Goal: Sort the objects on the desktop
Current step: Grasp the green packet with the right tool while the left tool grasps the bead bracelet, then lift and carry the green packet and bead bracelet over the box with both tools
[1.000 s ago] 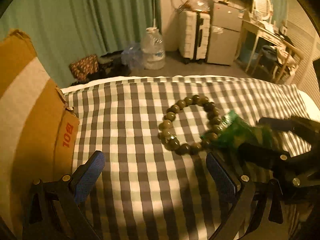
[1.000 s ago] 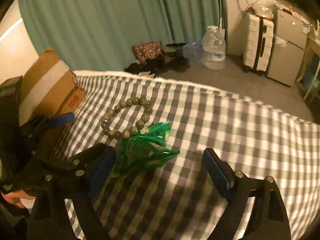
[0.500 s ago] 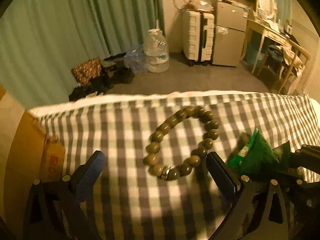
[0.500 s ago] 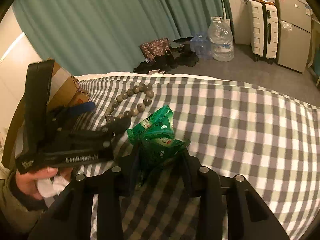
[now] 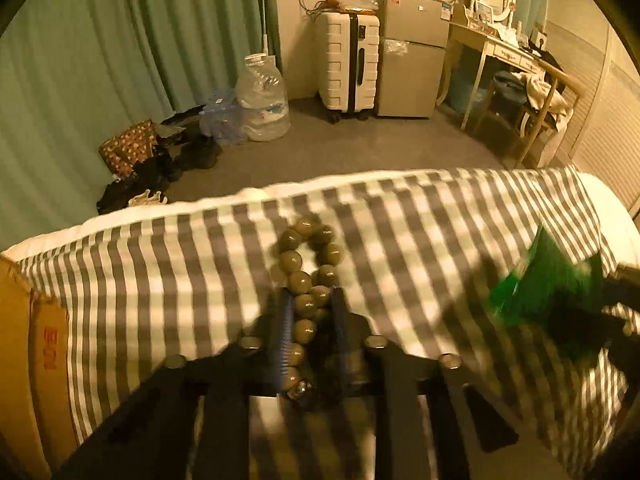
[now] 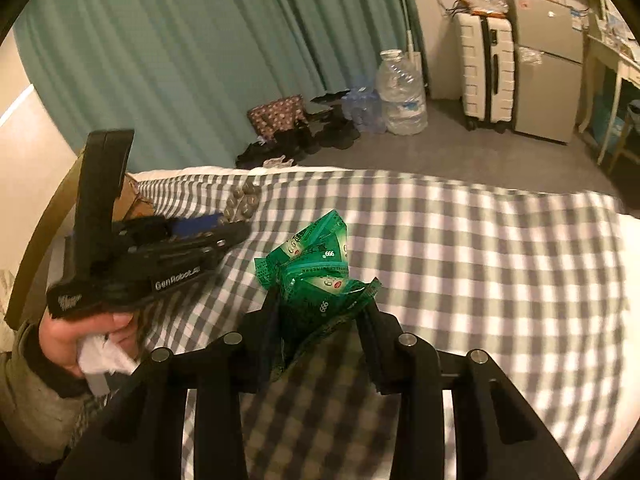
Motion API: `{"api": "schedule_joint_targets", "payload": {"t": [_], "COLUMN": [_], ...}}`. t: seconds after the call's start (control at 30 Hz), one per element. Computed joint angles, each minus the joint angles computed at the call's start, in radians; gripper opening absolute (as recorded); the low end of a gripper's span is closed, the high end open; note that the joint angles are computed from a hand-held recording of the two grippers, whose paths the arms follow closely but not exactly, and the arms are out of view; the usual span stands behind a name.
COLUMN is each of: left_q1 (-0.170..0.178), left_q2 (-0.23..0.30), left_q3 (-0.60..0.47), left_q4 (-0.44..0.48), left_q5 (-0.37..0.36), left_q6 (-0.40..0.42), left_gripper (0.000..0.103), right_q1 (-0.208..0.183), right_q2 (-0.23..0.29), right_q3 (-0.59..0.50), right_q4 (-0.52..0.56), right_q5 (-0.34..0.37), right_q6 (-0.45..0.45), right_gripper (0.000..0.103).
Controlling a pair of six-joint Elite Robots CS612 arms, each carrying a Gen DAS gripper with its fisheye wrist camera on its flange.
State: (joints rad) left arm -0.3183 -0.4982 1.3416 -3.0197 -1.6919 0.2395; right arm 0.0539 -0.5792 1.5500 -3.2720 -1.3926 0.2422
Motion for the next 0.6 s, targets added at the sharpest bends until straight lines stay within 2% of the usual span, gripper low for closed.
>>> {"api": "schedule_joint_targets", "payload": {"t": [0.2, 0.6], "left_q1": [0.001, -0.003], "left_q2": [-0.047, -0.183], "left_q3": [0.08, 0.255], "left_q4": [-0.007, -0.163], "left_q5": [-0.041, -0.089], "left_q6": [-0.032, -0.045], "left_gripper": [0.011, 0.011], "right_q1": [-0.007, 0.01], "right_q2": [-0.039, -0.14], "right_q3": [0.058, 0.204], "right_q4": [-0.058, -0.203], "right_q5": [-0.044, -0.156], "right_q6": [0.02, 0.071], "right_gripper": [0.036, 0.036]}}
